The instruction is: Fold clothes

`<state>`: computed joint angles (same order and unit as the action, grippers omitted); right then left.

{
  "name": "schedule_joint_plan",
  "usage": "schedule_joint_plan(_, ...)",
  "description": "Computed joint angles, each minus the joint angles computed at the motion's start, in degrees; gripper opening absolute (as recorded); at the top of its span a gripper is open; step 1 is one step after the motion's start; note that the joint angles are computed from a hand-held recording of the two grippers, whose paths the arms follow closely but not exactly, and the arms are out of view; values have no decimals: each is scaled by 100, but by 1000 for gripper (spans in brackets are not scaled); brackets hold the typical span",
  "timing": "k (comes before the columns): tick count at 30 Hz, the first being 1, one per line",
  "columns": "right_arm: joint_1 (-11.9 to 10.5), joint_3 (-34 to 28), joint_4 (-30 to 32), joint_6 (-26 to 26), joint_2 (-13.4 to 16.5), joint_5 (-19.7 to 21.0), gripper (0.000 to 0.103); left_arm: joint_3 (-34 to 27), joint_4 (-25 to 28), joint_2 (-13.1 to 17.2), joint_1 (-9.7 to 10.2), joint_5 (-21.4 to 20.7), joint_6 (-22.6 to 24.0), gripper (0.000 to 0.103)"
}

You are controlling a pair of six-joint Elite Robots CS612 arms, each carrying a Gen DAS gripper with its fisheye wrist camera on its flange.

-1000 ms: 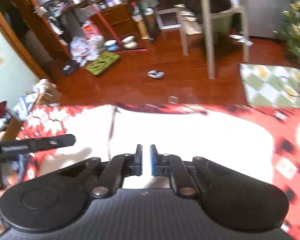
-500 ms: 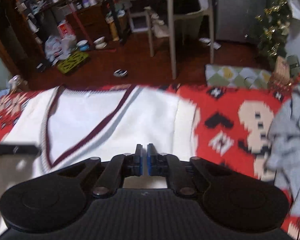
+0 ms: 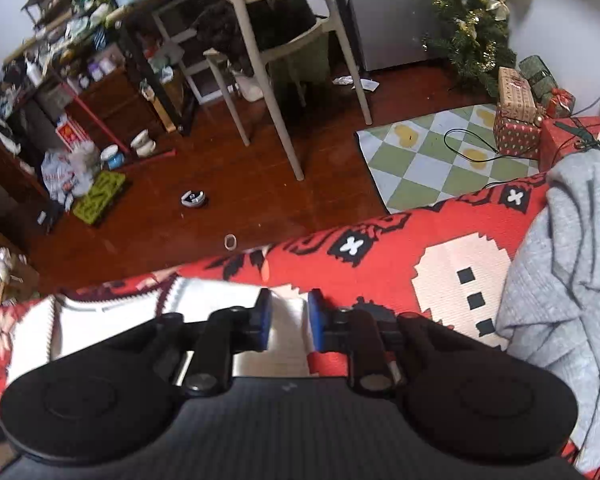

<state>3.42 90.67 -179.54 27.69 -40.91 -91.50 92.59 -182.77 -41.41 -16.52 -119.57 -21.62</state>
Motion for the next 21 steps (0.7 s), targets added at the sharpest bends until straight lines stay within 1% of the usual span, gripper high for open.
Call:
schedule_joint_plan(2, 39, -49, -23, -271, 49, -81, 28, -5, -11, 9, 8, 5, 0, 4)
schedule_joint_plan(3, 65, -78, -1, -431, 64, -141, 20, -9, -20, 16, 11, -3, -17, 4)
schedule_joint_plan(5, 158, -135, 16, -694, 88, -469, 6, -16, -40, 23, 8, 6, -33, 4)
schedule_joint_plan(7, 230, -206, -103, -800, 143, -755, 5, -19, -69, 28, -3, 40, 2, 4)
schedule_joint_plan(11, 230, -296, -46, -533, 184, -908, 5, -23, -147, 46, -14, 89, 47, 4)
schedule_joint_plan(13, 221, -300, -93, -591, 201, -885, 10, -43, -149, 58, -6, 78, -3, 4)
schedule_joint_plan(15, 224, -198, -237, -670, 135, -863, 17, -56, -174, 61, 6, 96, -53, 4)
schedule_joint_plan(17, 224, -55, -444, -815, 42, -763, 17, -73, -206, 66, 23, 117, -90, 4)
schedule_joint_plan(19, 231, 132, -512, -1051, -110, -418, 16, -95, -219, 71, 30, 179, -82, 4)
schedule_joint_plan(21, 241, 220, -243, -1200, -217, 48, 9, -139, -177, 95, 28, 228, -88, 4)
